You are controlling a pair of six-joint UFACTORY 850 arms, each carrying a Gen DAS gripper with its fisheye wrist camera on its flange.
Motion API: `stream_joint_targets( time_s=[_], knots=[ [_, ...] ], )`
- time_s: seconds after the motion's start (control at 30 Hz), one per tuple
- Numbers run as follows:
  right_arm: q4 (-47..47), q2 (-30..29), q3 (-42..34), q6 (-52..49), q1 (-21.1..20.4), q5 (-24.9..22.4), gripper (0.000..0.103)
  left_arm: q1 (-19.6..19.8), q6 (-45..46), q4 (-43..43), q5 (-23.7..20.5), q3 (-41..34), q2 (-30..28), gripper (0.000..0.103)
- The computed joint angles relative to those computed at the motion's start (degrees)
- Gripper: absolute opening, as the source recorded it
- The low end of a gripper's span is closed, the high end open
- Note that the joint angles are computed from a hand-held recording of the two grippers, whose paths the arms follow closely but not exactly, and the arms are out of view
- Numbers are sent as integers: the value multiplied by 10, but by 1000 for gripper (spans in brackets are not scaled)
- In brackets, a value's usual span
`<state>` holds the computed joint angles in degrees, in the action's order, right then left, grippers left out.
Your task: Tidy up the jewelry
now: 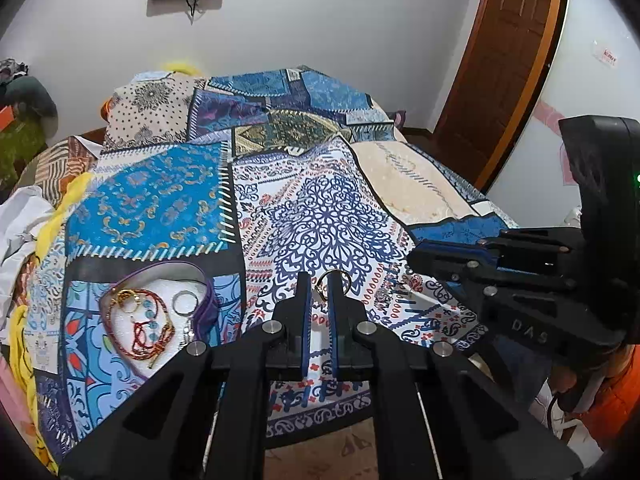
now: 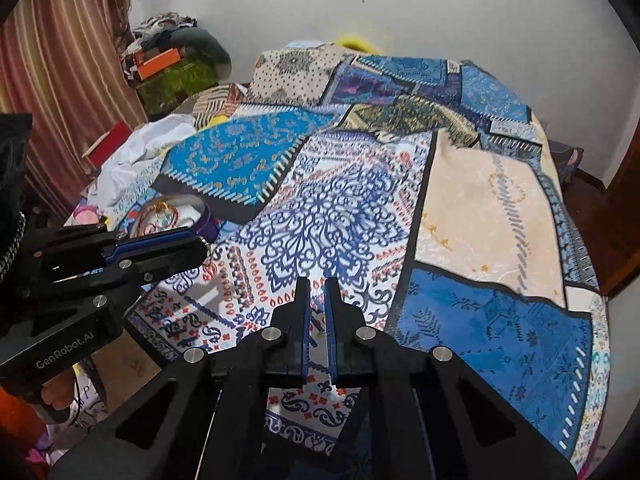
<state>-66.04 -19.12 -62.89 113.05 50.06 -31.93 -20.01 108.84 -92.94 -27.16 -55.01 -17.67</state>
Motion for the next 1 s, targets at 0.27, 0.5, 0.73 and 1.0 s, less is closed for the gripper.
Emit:
stream_joint_targets(
  time_s=[0.27,0.5,0.73,1.0],
  knots=[
    [-1,4,-2,5,5,12,7,14,5,-2,-8,17,19,6],
    [77,-37,-40,-99,-4,35,8,24,2,4,-7,21,20,6],
    [98,-44,-46,-114,-7,21,8,34,-9,11,-6,18,10,6],
    [92,-55,-48,-123,-4,8,30,31,-26,26,-4,10,-4,6]
  ],
)
